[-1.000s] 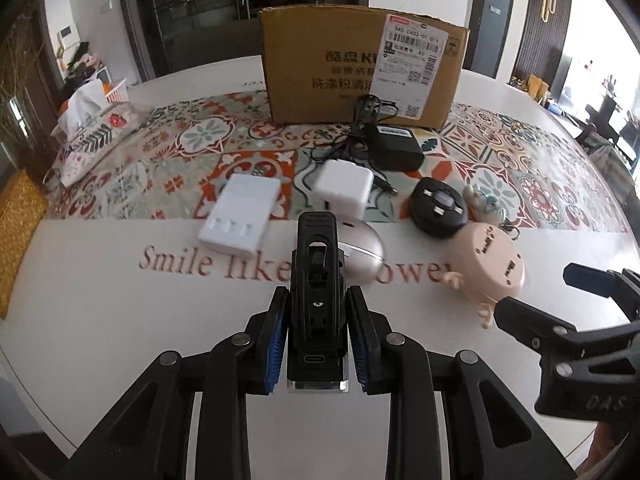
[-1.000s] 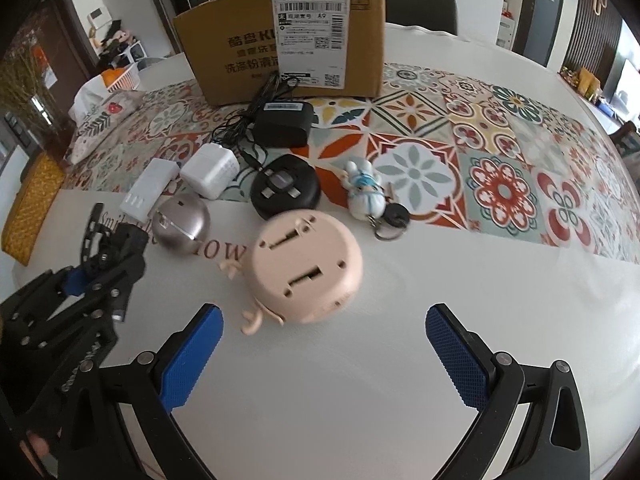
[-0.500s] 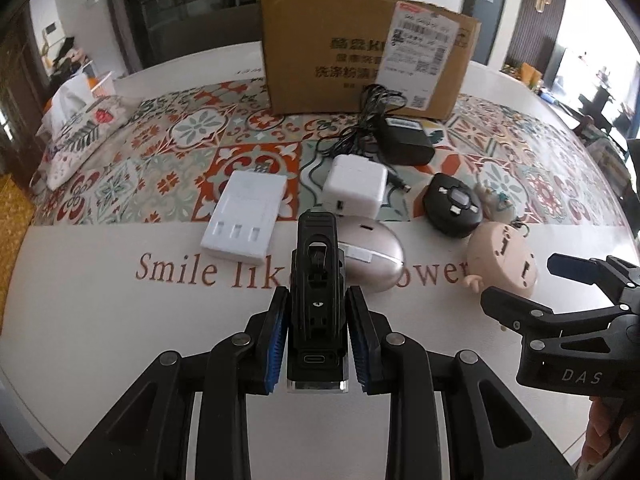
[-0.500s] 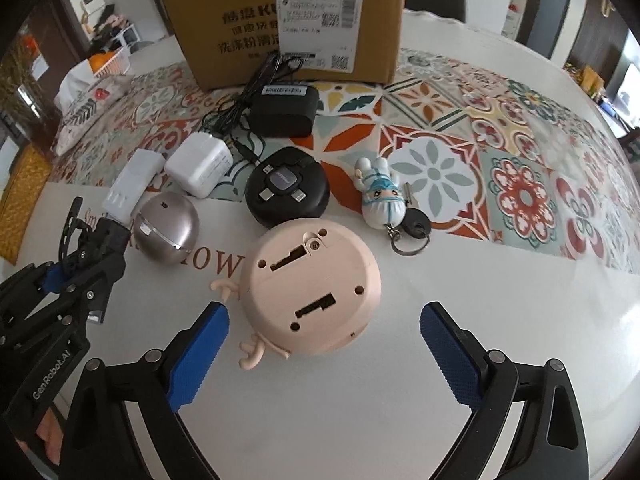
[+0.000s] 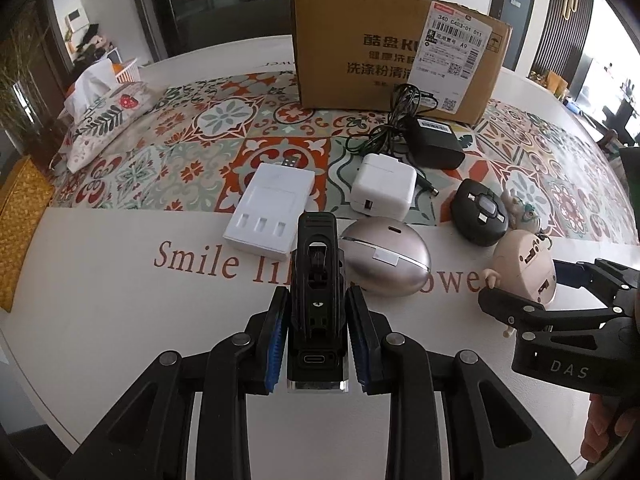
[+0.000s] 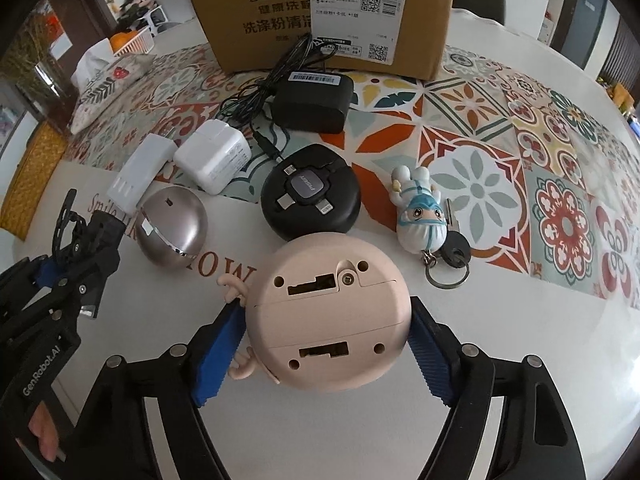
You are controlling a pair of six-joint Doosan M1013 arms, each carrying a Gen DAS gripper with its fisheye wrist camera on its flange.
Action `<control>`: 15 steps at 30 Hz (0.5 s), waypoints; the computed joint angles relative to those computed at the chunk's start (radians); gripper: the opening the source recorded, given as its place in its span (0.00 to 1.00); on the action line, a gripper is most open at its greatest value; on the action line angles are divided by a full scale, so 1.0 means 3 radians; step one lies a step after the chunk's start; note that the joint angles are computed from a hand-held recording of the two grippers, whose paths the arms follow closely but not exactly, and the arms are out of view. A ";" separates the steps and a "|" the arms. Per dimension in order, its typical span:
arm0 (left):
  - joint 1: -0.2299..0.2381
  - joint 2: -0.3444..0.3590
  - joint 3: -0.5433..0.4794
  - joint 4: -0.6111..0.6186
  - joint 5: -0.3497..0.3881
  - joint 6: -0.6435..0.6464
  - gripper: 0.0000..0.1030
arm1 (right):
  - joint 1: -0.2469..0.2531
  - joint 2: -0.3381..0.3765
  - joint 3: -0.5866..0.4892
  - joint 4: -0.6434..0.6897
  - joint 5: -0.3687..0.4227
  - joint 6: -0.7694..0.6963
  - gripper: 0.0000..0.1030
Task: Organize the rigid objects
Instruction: 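Grasp the pink round device with the right tool while the left tool holds the black gadget, then carry the pink device and black gadget over the cardboard box with both tools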
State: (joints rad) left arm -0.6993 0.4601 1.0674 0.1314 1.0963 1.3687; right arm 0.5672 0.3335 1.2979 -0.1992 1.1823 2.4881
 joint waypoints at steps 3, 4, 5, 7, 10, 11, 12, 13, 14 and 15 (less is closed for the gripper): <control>-0.0001 -0.0001 -0.0018 -0.0007 -0.0003 0.0019 0.28 | -0.0001 -0.0008 0.0001 0.0021 -0.0007 0.0015 0.72; 0.0000 -0.0003 -0.0028 -0.0020 -0.0010 0.0045 0.28 | 0.0000 -0.0018 0.0006 0.0024 -0.0016 0.0045 0.72; 0.0000 -0.0003 -0.0038 -0.0029 -0.0009 0.0066 0.28 | 0.0003 -0.0025 0.0008 0.0017 -0.0022 0.0072 0.72; 0.0005 -0.0007 -0.0058 -0.0058 -0.0022 0.0101 0.28 | 0.0018 -0.0043 -0.0005 -0.0018 -0.0006 0.0135 0.72; 0.0017 -0.0010 -0.0111 -0.0133 -0.0042 0.0192 0.28 | 0.0039 -0.0063 -0.0057 -0.0075 0.0026 0.0215 0.72; 0.0019 -0.0011 -0.0125 -0.0147 -0.0053 0.0218 0.28 | 0.0049 -0.0068 -0.0074 -0.0105 0.0038 0.0239 0.72; 0.0022 -0.0014 -0.0139 -0.0161 -0.0069 0.0243 0.28 | 0.0058 -0.0072 -0.0100 -0.0139 0.0051 0.0262 0.72; 0.0025 -0.0018 -0.0164 -0.0171 -0.0094 0.0275 0.28 | 0.0068 -0.0075 -0.0134 -0.0173 0.0061 0.0276 0.72; 0.0028 -0.0018 -0.0186 -0.0175 -0.0107 0.0297 0.28 | 0.0076 -0.0069 -0.0169 -0.0206 0.0074 0.0287 0.72; 0.0032 -0.0019 -0.0206 -0.0190 -0.0123 0.0322 0.28 | 0.0092 -0.0067 -0.0216 -0.0276 0.0098 0.0319 0.72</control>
